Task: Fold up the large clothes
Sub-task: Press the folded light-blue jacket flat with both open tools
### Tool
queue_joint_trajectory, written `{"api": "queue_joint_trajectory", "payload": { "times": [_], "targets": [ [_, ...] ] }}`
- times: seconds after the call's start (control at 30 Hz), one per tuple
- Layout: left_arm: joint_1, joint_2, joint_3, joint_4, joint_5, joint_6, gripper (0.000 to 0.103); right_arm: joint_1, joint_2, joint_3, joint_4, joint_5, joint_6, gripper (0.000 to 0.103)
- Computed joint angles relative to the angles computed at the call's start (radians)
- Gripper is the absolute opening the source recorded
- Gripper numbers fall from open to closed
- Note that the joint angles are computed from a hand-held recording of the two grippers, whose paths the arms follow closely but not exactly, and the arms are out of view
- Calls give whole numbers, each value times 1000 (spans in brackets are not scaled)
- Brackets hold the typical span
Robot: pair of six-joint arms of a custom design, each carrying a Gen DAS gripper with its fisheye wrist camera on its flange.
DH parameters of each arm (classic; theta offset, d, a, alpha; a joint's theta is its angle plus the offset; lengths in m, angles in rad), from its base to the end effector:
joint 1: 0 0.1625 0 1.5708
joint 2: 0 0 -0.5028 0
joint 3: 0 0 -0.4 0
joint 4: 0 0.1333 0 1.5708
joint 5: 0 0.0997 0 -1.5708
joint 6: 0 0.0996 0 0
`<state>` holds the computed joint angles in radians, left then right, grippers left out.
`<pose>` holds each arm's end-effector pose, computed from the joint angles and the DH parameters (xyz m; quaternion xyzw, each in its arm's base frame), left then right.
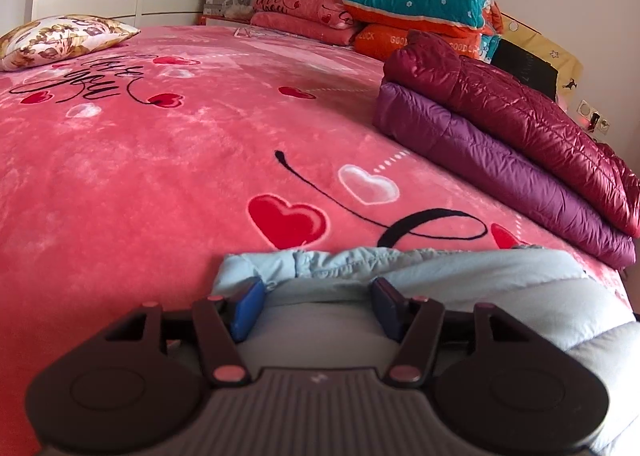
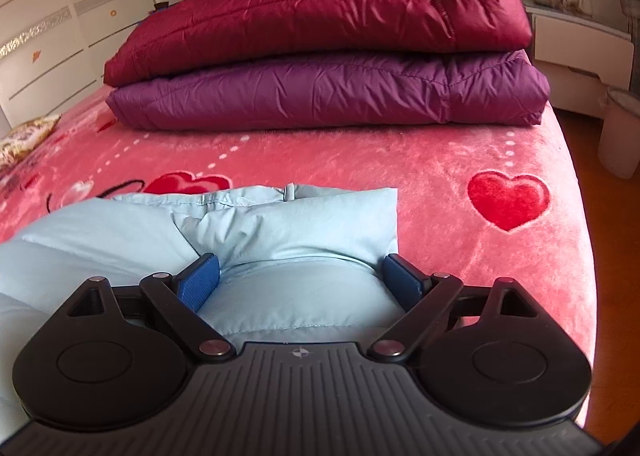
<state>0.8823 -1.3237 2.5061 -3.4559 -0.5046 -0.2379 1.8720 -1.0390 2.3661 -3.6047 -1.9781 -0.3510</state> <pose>-0.0722 -0.4348 0.3075 0.0102 0.8273 -0.4784 0.2944 0.2340 -0.4369 0.2029 0.2280 -0.8928 0.3341 0.1981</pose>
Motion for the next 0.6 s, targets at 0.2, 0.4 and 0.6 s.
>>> {"api": "queue_joint_trajectory", "payload": {
  "times": [0.2, 0.4, 0.6],
  "targets": [
    [1, 46, 9, -103, 22, 71, 61, 23, 48, -2, -65, -32, -27, 103],
    [-40, -8, 3, 60, 77, -23, 63, -3, 27, 11, -76, 35, -3, 103],
    [-217, -102, 54, 175, 173, -152, 64, -39, -88, 65, -82, 144, 109, 103]
  ]
}}
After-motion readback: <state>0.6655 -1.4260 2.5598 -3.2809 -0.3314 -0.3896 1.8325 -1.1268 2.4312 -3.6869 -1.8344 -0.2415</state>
